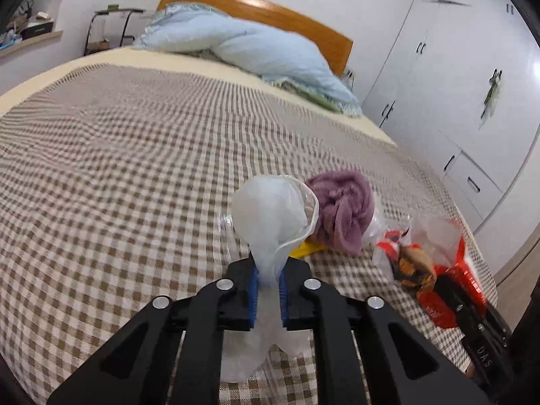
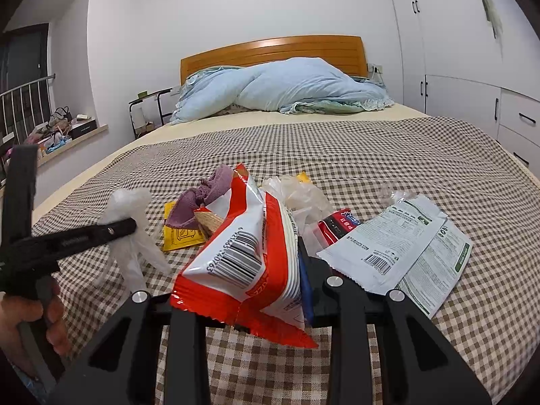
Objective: Collect trash
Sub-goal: 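Lift the white plastic bag and red-white snack bag off the bed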
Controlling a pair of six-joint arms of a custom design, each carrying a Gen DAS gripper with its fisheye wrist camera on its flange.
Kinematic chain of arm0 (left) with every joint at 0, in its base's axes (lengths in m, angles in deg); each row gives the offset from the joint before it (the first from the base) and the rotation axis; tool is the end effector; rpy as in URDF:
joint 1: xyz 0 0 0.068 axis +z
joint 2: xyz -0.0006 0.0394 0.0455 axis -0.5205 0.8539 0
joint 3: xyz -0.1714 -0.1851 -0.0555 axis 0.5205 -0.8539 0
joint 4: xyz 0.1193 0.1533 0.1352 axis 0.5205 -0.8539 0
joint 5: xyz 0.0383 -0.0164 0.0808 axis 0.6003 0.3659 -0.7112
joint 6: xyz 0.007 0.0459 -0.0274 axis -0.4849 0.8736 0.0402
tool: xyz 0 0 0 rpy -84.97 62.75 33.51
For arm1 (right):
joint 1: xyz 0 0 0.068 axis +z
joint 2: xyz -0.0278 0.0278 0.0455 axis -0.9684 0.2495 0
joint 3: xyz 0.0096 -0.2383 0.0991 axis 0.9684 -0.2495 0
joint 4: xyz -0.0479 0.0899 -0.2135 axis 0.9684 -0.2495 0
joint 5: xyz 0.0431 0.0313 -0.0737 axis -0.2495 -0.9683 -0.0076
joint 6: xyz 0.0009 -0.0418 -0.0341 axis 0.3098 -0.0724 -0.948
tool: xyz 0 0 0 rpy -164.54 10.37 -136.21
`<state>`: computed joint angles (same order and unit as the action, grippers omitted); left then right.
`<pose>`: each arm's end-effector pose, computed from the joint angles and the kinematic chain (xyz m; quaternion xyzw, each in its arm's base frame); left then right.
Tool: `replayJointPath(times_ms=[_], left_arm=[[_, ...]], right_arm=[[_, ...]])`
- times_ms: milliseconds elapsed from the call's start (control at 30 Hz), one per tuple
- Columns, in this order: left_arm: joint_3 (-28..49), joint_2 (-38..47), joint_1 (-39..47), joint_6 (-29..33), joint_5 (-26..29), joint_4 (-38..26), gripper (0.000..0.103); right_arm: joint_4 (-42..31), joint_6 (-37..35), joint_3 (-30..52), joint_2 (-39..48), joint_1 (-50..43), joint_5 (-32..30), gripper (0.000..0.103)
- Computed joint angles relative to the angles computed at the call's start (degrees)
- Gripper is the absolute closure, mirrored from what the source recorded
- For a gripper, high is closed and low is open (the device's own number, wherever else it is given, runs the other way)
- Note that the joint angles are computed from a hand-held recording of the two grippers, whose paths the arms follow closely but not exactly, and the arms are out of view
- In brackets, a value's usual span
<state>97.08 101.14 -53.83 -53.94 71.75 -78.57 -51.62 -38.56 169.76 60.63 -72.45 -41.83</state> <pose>0.2703 -0.1018 0.4177 -0.1654 0.8774 -0.1120 0.4362 0.2607 0.0283 0.4454 -0.1614 0.8472 0.1668 0.4779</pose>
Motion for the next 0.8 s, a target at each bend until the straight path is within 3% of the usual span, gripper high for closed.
replayJointPath(times_ms=[800], left_arm=[[2.7,-2.0,-10.9,1.6,-8.1,-1.3,0.100]], right_arm=[[-0.4,-2.5,-1.8,-5.3,-4.0,-4.7,0.073]])
